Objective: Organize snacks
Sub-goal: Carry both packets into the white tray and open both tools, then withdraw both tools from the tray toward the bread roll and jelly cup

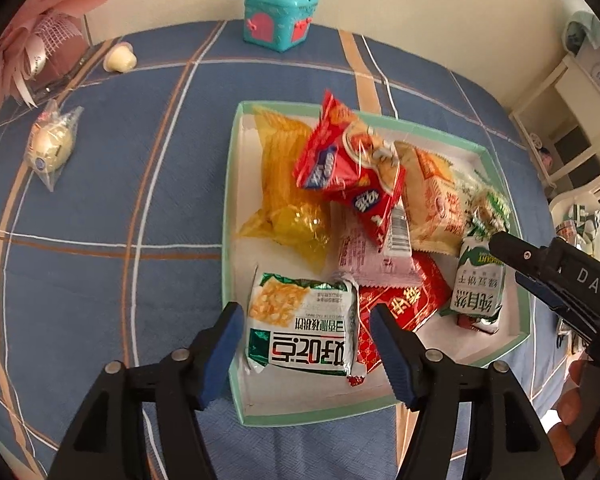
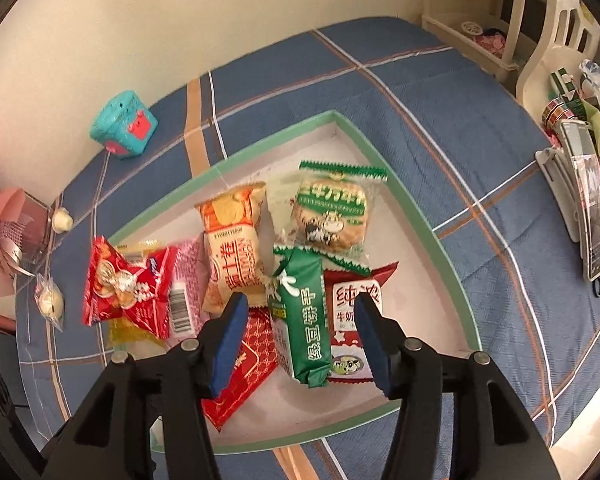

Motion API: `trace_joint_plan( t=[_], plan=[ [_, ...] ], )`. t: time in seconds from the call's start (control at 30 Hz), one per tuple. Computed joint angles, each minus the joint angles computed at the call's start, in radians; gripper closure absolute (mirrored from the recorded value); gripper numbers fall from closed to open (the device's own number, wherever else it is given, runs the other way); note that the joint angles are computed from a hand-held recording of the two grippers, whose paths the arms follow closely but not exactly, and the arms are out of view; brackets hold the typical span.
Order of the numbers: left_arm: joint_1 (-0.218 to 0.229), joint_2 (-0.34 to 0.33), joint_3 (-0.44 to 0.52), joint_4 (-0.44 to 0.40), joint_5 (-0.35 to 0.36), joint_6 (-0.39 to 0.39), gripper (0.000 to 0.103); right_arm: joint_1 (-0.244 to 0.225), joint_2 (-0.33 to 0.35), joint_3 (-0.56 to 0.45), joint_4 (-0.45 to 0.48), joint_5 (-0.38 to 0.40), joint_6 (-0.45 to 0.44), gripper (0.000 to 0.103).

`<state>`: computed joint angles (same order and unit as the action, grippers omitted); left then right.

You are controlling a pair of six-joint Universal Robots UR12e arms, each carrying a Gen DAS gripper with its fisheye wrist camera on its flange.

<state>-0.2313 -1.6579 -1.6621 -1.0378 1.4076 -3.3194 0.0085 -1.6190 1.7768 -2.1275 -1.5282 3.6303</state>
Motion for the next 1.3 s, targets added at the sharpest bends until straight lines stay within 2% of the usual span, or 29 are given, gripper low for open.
trace_joint_plan(
  t=[0.1,0.23,0.43,0.73,1.07,1.1,1.17,1.3],
  plan=[
    [0.009,0.011,-0.008,0.032,0.0,-0.026,0.034,0.0,-0.004,-0.002,-0.018,-0.007,0.0,0.047],
    [0.026,0.026,-0.018,0.074,0.038,-0.071,0.034,0.004,-0.008,-0.004,-0.035,-0.014,-0.011,0.047],
    [0.047,0.04,-0.03,0.112,0.167,-0.134,0.034,0.018,-0.005,-0.012,-0.041,-0.018,-0.038,0.047],
    [0.081,0.058,-0.057,0.129,0.265,-0.212,0.034,0.057,0.003,-0.029,-0.053,-0.02,-0.11,0.047],
    [0.087,0.054,-0.053,0.112,0.24,-0.206,0.034,0.083,0.014,-0.04,-0.05,-0.029,-0.156,0.046],
    [0.085,0.053,-0.052,0.112,0.239,-0.203,0.031,0.082,0.015,-0.04,-0.048,-0.024,-0.158,0.044],
    [0.084,0.052,-0.051,0.11,0.237,-0.202,0.022,0.08,0.017,-0.039,-0.045,-0.014,-0.155,0.02],
    [0.081,0.048,-0.049,0.107,0.244,-0.197,0.007,0.085,0.021,-0.039,-0.041,-0.024,-0.169,0.018]
  ],
)
